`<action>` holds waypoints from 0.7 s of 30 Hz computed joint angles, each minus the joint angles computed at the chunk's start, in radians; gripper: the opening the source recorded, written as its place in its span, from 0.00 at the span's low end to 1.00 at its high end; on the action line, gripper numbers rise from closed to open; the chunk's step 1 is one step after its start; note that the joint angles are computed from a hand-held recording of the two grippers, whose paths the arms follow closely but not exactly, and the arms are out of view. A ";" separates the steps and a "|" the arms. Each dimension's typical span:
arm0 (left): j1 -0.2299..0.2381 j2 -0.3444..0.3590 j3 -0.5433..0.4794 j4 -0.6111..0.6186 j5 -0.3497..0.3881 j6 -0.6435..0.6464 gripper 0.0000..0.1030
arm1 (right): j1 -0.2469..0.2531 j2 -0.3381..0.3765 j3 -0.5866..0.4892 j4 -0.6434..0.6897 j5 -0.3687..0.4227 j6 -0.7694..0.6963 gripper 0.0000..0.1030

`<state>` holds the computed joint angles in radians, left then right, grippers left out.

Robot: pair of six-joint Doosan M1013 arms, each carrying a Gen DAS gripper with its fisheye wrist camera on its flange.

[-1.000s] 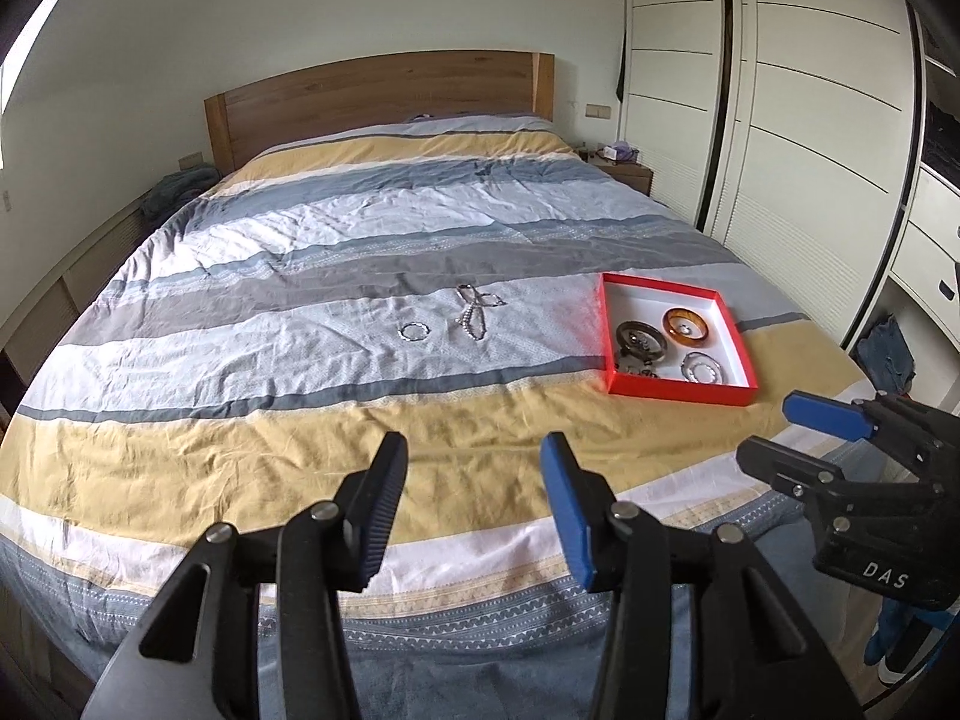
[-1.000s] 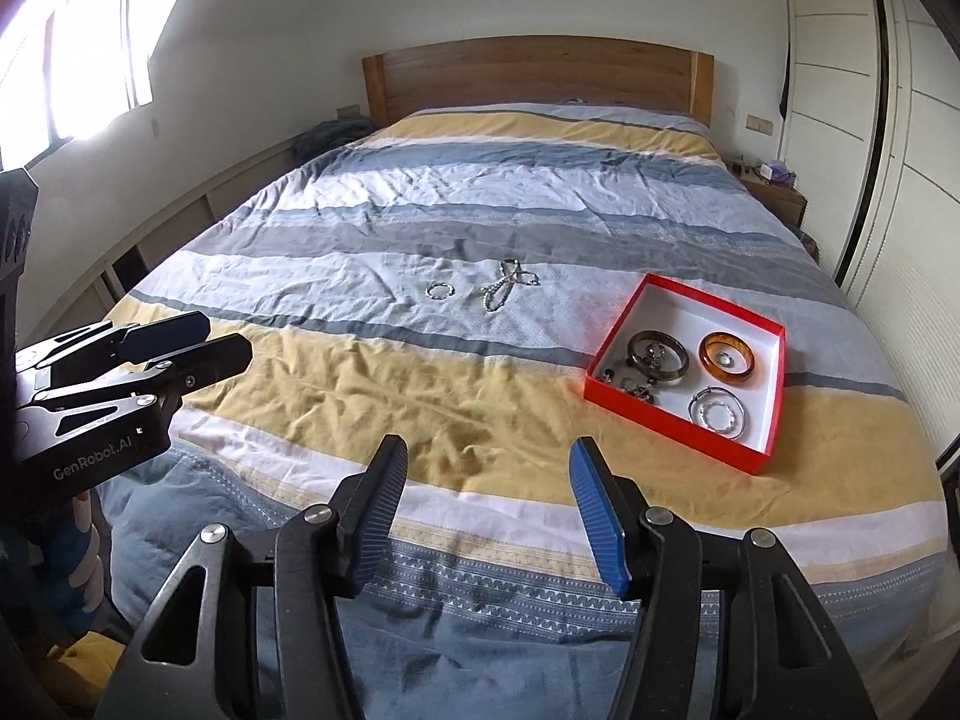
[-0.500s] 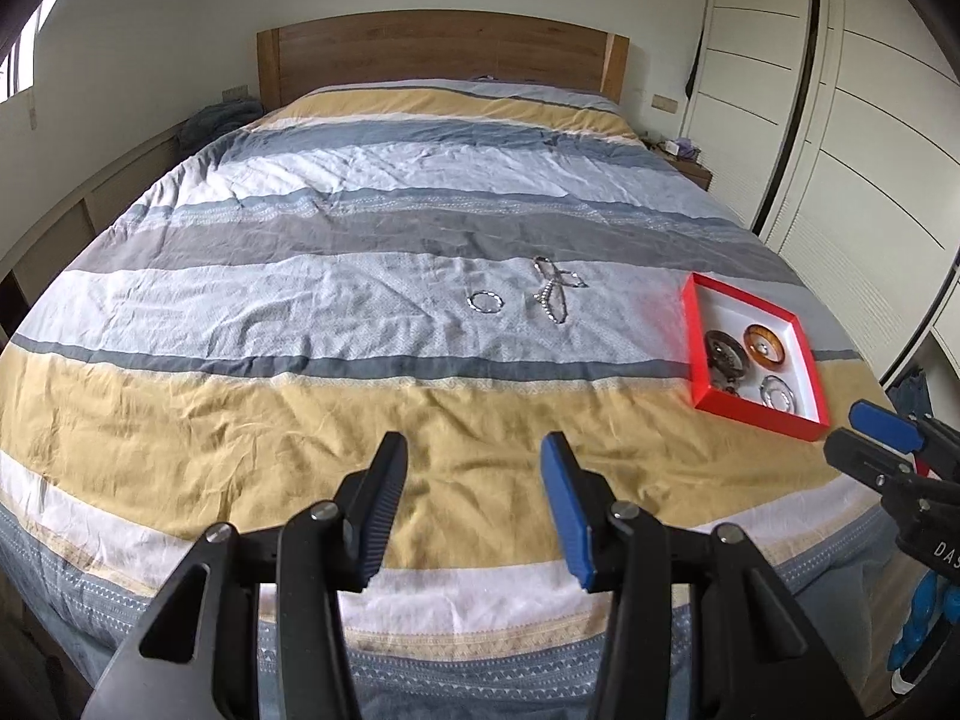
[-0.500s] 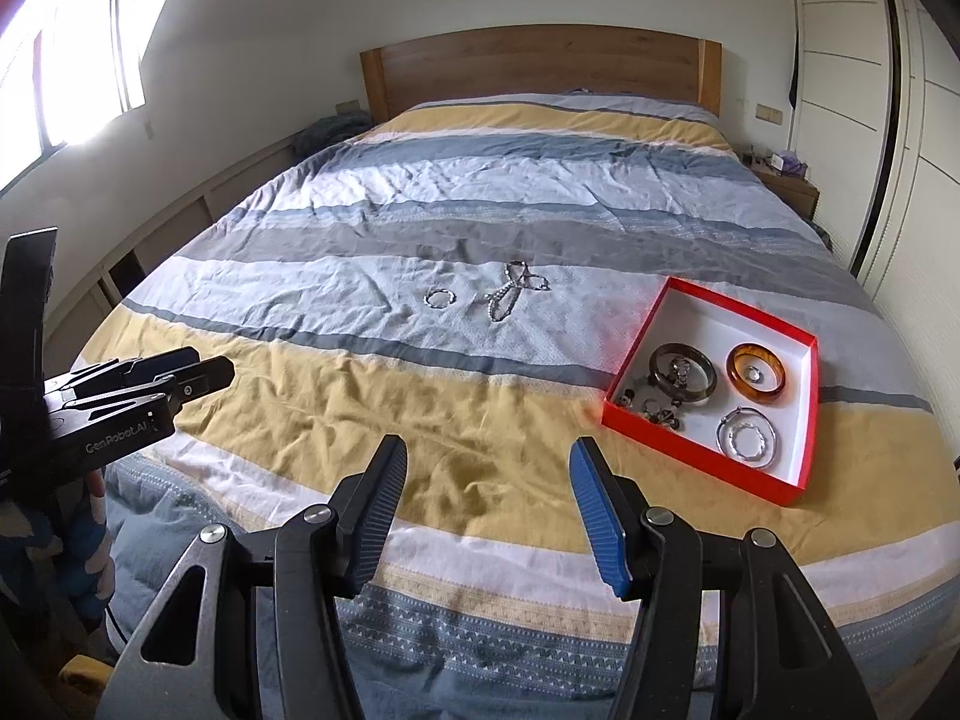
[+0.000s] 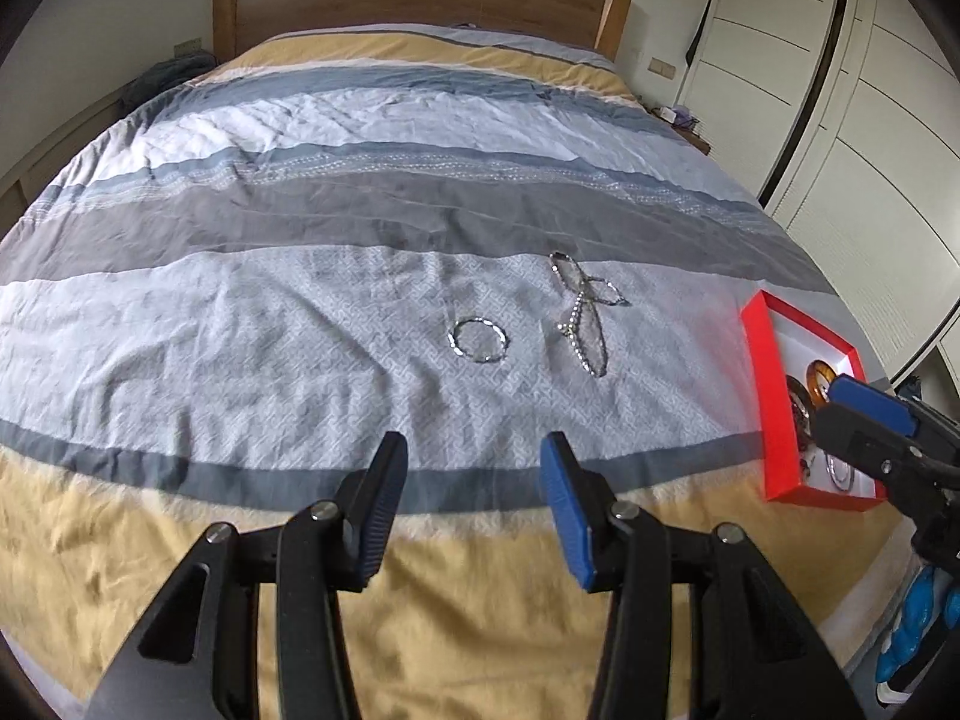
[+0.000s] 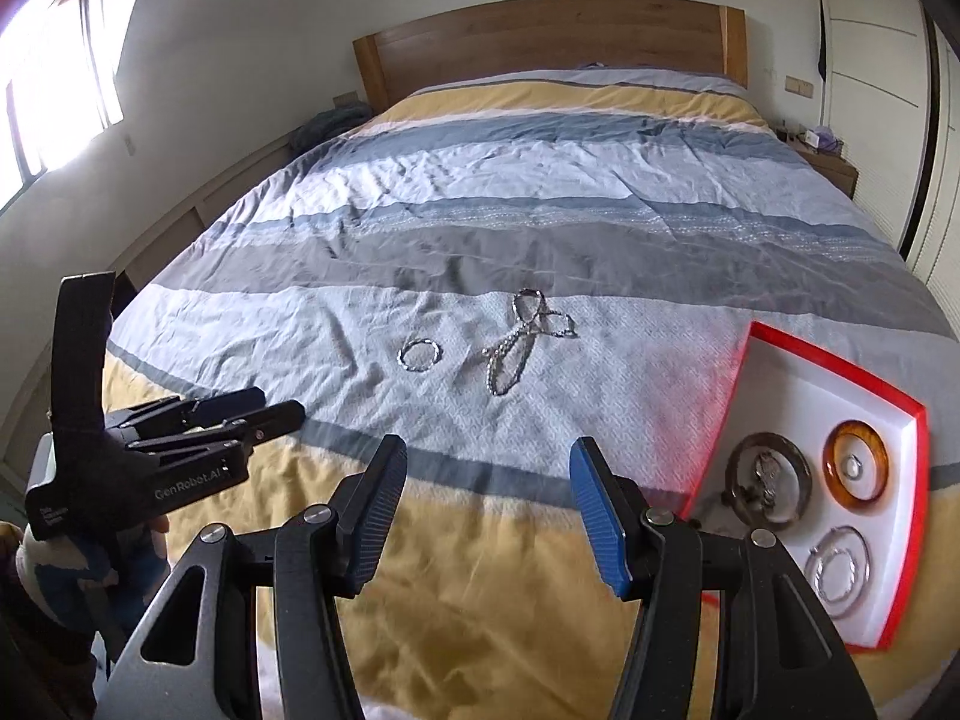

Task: Organize jewelry
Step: 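Grasp the twisted silver hoop with the left tool while the right tool grasps the beaded necklace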

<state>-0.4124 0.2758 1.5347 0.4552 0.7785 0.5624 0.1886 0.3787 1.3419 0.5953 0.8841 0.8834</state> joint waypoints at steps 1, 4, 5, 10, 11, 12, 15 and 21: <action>0.013 0.016 -0.011 -0.014 -0.012 0.022 0.43 | 0.005 0.020 -0.019 0.001 0.002 0.009 0.54; 0.046 0.063 -0.047 -0.037 -0.036 0.060 0.43 | 0.019 0.090 -0.094 -0.001 0.011 0.047 0.54; 0.056 0.077 -0.059 -0.044 -0.039 0.071 0.43 | 0.023 0.109 -0.115 -0.004 0.012 0.061 0.54; 0.089 0.146 -0.120 -0.071 -0.004 0.142 0.42 | 0.044 0.198 -0.210 -0.024 0.029 0.137 0.52; 0.093 0.157 -0.129 -0.079 0.005 0.160 0.42 | 0.048 0.216 -0.229 -0.033 0.037 0.155 0.51; 0.097 0.167 -0.137 -0.089 0.011 0.177 0.40 | 0.053 0.233 -0.248 -0.046 0.045 0.176 0.51; 0.100 0.180 -0.136 -0.092 0.008 0.195 0.40 | 0.064 0.273 -0.291 -0.074 0.065 0.226 0.50; 0.100 0.182 -0.110 -0.046 -0.037 0.163 0.32 | 0.077 0.322 -0.336 -0.106 0.083 0.282 0.48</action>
<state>-0.3123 0.4581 1.4251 0.4088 0.7415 0.7257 0.2656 0.7009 1.0062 0.4895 0.9669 1.1649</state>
